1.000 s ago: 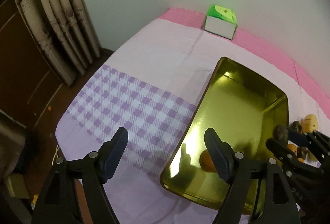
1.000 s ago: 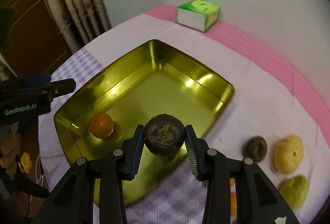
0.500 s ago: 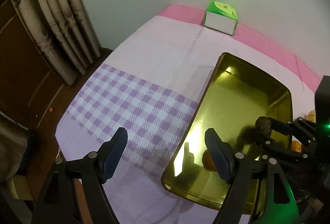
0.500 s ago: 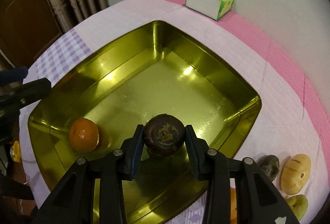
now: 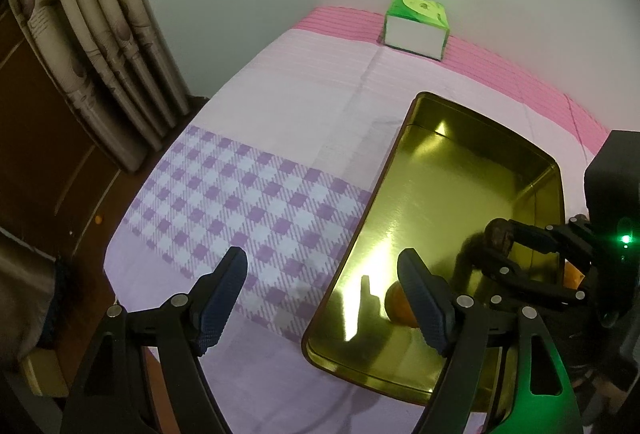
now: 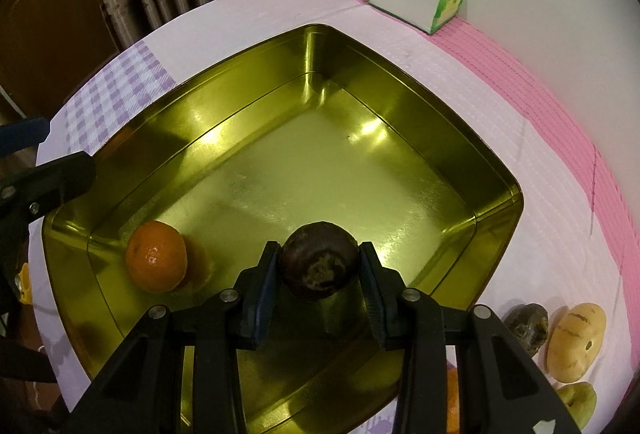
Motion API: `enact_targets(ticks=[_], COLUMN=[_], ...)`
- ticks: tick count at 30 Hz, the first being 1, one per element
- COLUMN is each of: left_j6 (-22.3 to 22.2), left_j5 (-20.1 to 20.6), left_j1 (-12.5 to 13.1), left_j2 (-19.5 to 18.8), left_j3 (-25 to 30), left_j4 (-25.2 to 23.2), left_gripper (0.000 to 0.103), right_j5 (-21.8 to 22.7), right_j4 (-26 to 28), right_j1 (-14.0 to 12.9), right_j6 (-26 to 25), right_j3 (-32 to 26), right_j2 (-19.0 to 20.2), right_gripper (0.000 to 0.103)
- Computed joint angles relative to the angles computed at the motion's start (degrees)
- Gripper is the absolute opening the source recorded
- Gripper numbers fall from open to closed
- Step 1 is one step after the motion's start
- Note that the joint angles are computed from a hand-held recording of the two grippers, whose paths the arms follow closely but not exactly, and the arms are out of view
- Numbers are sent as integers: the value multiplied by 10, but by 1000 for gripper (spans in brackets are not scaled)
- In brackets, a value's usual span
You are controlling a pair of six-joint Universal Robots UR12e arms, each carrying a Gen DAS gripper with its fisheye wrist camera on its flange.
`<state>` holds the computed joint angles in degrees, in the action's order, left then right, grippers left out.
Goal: Organize fruits
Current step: 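Move the persimmon over the gold tray and open the right gripper, then withdraw the right gripper and grasp an orange on the cloth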
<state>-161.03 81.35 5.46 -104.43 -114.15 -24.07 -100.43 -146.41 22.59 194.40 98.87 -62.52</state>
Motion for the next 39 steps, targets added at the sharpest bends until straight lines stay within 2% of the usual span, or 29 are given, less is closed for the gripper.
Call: enact_targets(ticks=[8,13,19,25,30,39], left_j6=[4,6,14,17,21,49], left_j5=[-2,-3,-8,-7,-6,-27], left_j1=[-1,-2,-2,-4,-5,-9], left_j2=[1,1,2,3,5,17], left_j3=[-2,-3,-6,-8,-10,-23], left_j4=[3,6,14,20,25,30], left_gripper=[78,78,78,78,78,78], right_j5=[4,6,5,8,-9,-47], right_j4=[-12,-26,-49,-88,-99,-118], right_j1=[-2,-3,-4,-7,-9,-18], right_j6=[7,10,21,42,64,141], right_j3=[6,11,24,67,112,199], right_j2=[-3,-7,-22,-60,-102,-175], right_gripper=[37,44,45,49,50,51])
